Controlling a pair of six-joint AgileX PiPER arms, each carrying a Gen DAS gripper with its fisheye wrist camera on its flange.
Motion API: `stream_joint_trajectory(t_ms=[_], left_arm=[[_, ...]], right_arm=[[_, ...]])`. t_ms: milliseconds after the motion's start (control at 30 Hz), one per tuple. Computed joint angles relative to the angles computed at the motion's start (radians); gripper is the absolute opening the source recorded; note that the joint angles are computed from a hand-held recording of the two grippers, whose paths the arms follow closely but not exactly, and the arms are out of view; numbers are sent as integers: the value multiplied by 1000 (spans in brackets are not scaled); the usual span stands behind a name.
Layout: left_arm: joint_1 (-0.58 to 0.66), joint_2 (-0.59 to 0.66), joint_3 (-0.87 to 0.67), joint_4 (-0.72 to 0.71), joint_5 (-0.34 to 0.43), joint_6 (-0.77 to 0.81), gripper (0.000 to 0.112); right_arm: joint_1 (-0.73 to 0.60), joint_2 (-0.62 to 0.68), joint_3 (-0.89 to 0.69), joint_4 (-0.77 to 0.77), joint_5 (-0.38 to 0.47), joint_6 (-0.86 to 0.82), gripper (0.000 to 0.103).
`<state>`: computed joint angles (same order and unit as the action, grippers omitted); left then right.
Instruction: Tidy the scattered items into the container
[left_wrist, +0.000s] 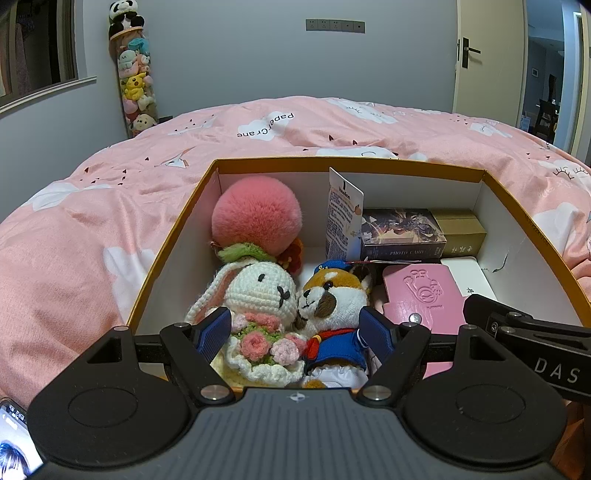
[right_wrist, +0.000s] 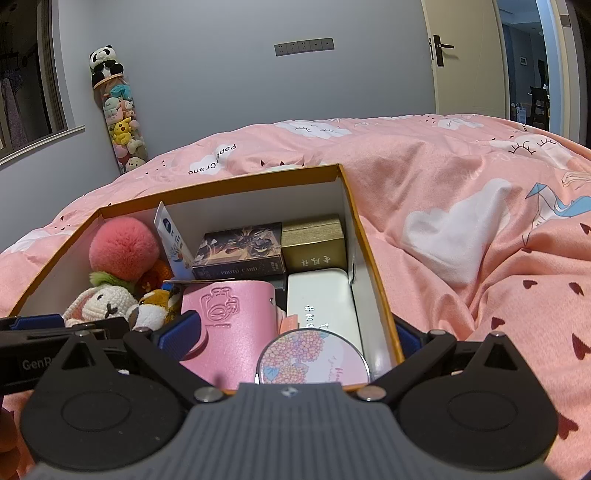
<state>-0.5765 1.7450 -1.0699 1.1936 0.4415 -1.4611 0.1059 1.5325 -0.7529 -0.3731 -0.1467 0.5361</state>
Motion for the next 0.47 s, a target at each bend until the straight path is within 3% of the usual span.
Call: stream_joint_trajectory(t_ms=[467], left_arm=[[-4, -4, 8, 21, 2, -23, 90]], right_arm=[[0, 1, -1, -1, 0, 1, 102]])
